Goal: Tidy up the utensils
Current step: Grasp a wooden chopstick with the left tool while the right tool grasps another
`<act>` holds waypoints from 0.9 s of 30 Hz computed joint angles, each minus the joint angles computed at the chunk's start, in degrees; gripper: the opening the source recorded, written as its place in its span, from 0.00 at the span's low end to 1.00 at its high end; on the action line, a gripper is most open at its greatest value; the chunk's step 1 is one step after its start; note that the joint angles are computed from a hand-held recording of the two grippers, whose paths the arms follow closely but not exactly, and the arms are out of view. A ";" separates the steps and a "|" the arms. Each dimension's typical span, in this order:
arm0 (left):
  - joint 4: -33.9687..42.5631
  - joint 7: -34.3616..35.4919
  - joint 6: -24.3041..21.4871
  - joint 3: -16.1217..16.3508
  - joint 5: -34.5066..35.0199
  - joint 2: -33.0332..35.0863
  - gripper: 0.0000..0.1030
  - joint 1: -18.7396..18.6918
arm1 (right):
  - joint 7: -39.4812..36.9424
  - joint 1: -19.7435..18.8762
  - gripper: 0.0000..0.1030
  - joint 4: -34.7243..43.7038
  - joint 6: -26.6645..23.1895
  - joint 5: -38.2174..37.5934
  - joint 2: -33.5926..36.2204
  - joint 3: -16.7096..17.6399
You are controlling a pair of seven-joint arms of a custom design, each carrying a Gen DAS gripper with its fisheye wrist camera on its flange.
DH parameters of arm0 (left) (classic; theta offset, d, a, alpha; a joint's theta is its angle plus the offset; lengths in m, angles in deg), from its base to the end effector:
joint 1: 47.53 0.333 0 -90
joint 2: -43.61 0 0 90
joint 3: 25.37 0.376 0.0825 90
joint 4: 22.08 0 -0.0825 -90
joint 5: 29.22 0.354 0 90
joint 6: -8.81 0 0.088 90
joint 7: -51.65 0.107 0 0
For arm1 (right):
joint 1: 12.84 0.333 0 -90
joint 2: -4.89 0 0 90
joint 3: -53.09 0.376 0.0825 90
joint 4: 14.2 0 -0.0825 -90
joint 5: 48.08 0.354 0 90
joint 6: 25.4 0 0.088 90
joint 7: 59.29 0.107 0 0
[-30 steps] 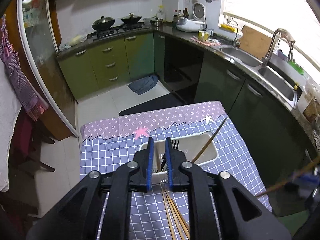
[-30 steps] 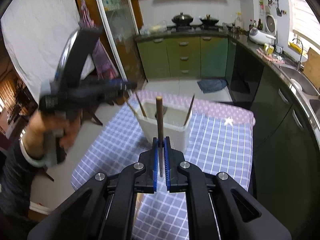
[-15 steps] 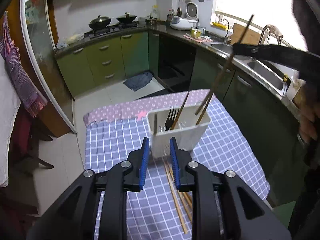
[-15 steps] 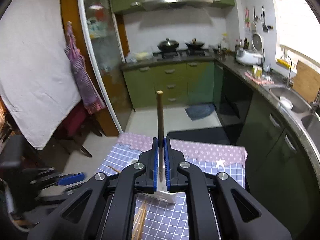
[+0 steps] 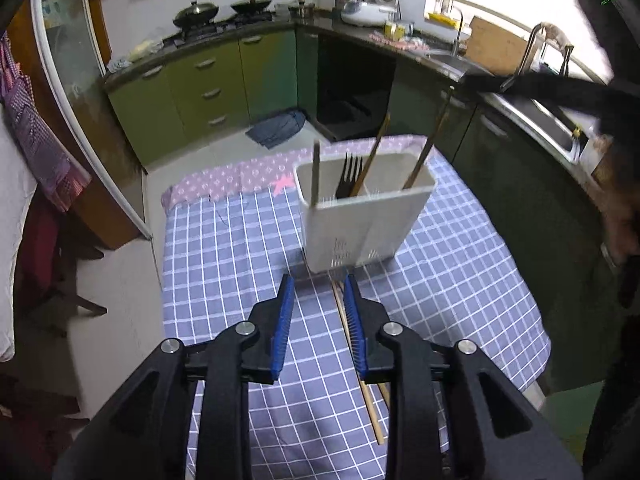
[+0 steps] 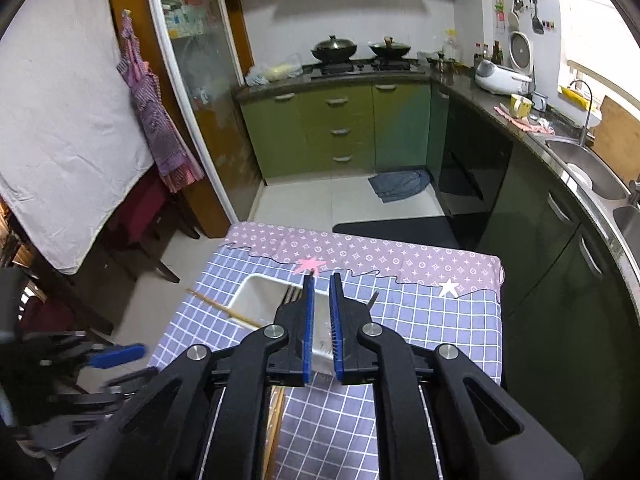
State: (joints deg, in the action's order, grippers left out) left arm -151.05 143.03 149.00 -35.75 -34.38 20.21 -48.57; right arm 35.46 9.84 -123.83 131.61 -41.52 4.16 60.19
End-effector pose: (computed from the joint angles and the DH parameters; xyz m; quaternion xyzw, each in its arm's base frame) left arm 0.4132 -0.1007 0.6539 -0.6123 0.7335 -0.2270 0.1886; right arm 0.5034 0.2835 0.6672 -0.7483 0.5223 -0.1530 0.3793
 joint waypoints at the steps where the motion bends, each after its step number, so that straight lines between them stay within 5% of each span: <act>1: -0.34 -0.18 -0.53 -0.20 -0.08 0.55 0.24 -0.12 | -1.66 0.12 0.13 -1.23 0.28 1.72 -1.26 0.01; 12: -1.34 -5.27 -7.22 -1.63 -0.24 10.60 0.24 -2.75 | -9.50 5.30 0.20 -19.59 -1.38 5.27 -12.80 -2.24; 27: 0.55 -14.51 -9.15 -0.93 4.68 18.97 0.24 -5.45 | -14.58 4.72 0.20 -25.22 -3.63 11.25 -8.30 -4.24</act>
